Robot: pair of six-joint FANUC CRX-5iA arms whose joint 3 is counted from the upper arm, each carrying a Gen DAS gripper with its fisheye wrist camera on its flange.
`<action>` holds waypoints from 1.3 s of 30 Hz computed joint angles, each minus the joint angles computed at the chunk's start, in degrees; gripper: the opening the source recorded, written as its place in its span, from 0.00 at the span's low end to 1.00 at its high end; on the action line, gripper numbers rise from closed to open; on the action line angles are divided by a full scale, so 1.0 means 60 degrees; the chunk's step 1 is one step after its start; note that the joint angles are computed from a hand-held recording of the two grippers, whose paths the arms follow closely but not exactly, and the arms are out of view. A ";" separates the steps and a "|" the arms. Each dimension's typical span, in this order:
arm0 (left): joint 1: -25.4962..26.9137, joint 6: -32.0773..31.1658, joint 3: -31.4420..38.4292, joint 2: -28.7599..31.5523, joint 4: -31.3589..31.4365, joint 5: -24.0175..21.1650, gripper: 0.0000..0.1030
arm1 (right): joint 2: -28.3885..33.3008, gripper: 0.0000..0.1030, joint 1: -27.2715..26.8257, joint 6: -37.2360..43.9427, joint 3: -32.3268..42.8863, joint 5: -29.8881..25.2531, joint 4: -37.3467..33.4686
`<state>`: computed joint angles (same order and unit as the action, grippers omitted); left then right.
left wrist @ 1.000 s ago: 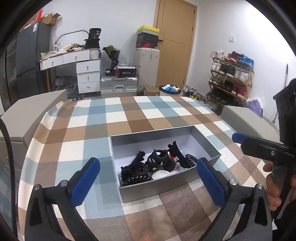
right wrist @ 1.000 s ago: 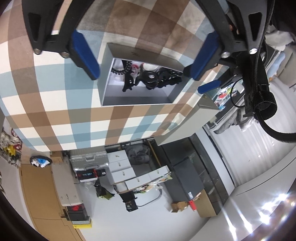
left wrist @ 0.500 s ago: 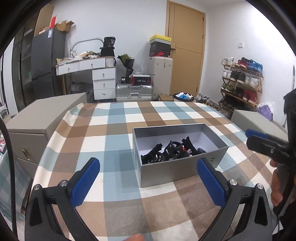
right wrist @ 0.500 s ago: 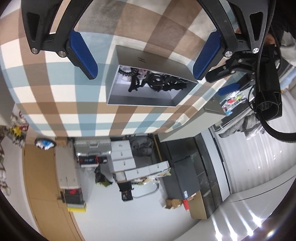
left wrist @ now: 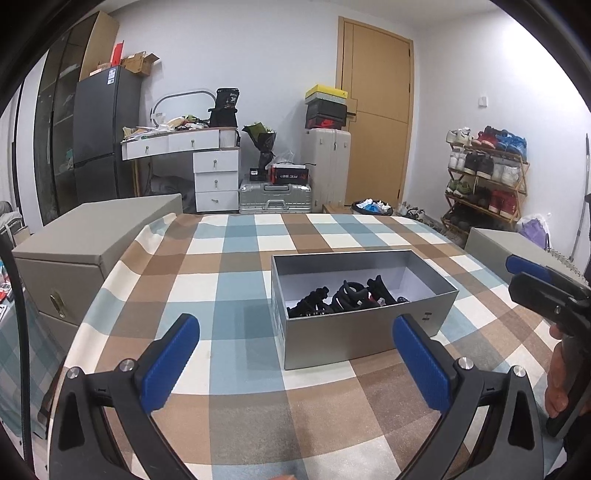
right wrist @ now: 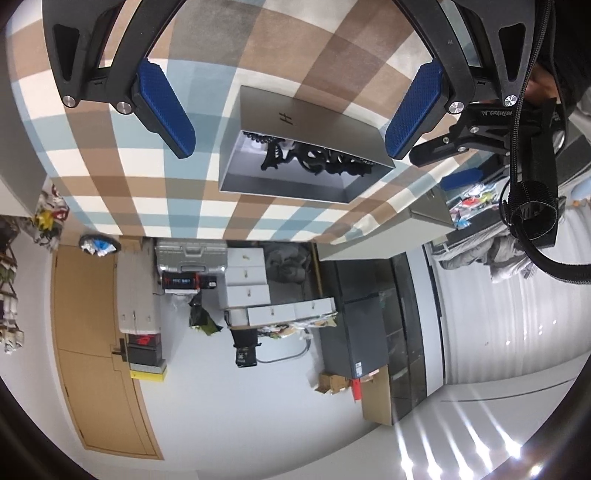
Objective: Organize jewelry
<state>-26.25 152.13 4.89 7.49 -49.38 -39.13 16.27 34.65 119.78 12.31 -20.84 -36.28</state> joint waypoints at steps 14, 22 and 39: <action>-0.0304 0.0071 0.0148 0.0093 -0.0455 -0.0331 0.99 | -0.0294 1.00 0.0304 0.0823 -0.0776 0.1381 -0.0119; -0.0329 0.0056 0.0107 0.0057 -0.0524 -0.0298 0.99 | -0.0262 1.00 0.0357 0.0660 -0.0787 0.1370 0.0127; -0.0350 -0.0005 0.0128 0.0075 -0.0558 -0.0265 0.99 | -0.0269 1.00 0.0363 0.0644 -0.0803 0.1379 0.0157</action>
<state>-28.35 152.10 5.66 7.94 -52.73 -40.72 14.66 36.82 123.65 7.50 -12.57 -35.34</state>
